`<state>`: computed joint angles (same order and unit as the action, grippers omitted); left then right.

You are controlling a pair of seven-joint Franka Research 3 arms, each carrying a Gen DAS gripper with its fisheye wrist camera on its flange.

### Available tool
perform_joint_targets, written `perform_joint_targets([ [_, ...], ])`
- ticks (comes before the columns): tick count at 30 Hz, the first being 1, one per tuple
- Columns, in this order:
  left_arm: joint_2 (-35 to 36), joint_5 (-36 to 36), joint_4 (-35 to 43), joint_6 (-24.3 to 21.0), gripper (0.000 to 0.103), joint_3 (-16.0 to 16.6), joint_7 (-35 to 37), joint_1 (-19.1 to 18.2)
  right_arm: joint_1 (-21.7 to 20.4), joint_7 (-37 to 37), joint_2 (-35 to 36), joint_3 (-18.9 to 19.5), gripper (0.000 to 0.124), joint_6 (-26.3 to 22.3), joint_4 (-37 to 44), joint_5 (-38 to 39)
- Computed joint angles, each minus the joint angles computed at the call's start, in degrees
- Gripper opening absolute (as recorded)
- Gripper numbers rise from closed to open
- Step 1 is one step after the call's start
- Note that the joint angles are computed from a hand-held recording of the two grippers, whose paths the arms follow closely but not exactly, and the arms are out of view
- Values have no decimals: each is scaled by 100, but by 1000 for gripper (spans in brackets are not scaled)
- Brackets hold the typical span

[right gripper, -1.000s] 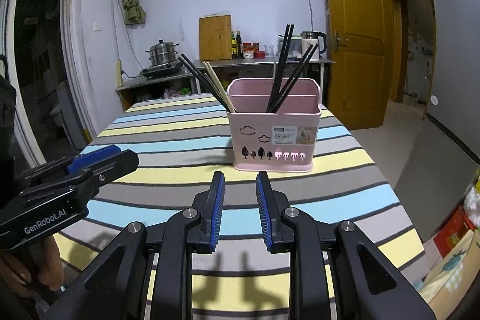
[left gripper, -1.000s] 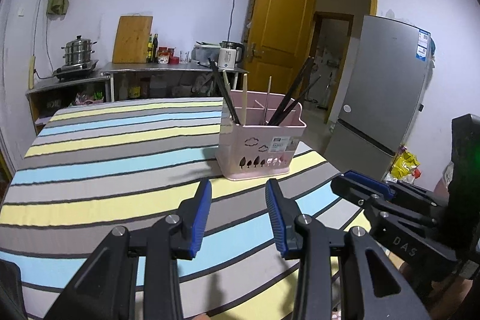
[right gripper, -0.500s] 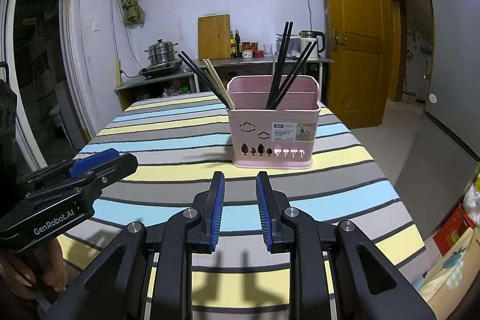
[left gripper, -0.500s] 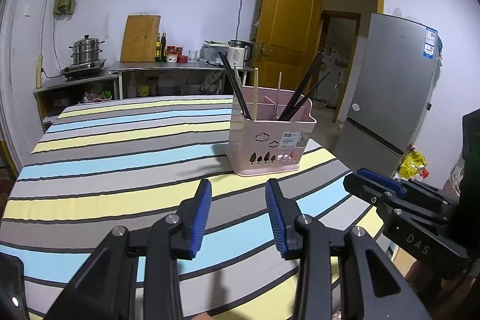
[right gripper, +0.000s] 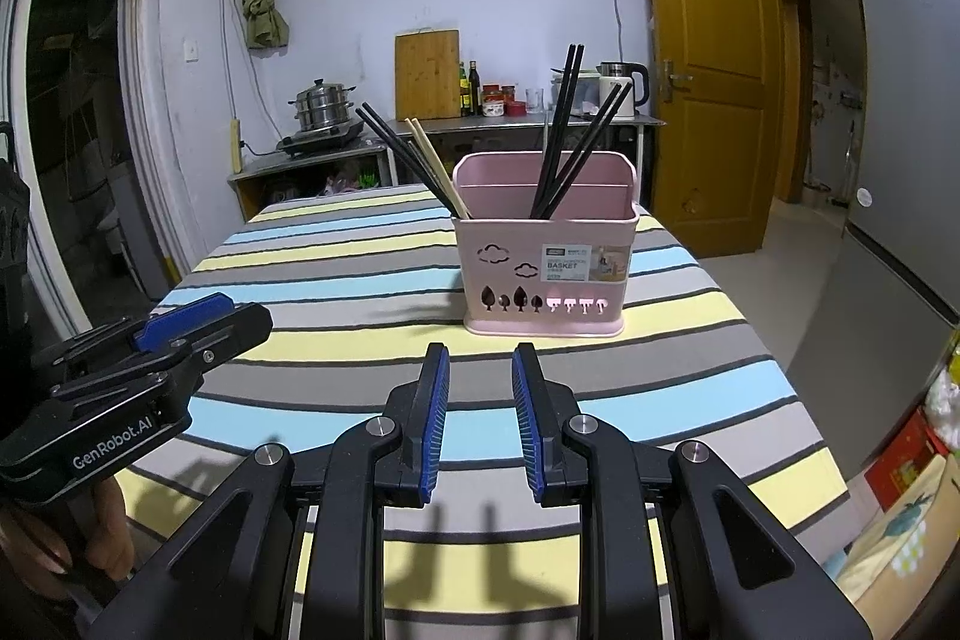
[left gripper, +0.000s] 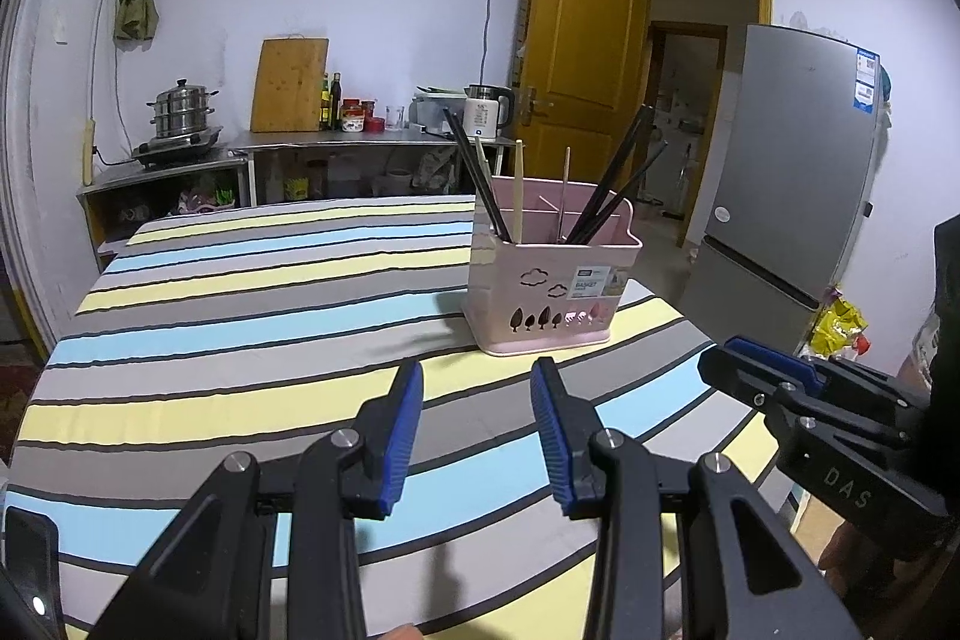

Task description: Organize utensils

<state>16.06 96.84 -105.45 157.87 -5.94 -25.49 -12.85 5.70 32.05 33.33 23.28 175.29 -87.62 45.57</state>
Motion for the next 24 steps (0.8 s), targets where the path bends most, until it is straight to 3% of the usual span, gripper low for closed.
perform_joint_targets([
  [24, -20, -74, -35, -43, 39, -10, 40, -10, -29, 27, -61, 29, 23, 43, -106, 0],
])
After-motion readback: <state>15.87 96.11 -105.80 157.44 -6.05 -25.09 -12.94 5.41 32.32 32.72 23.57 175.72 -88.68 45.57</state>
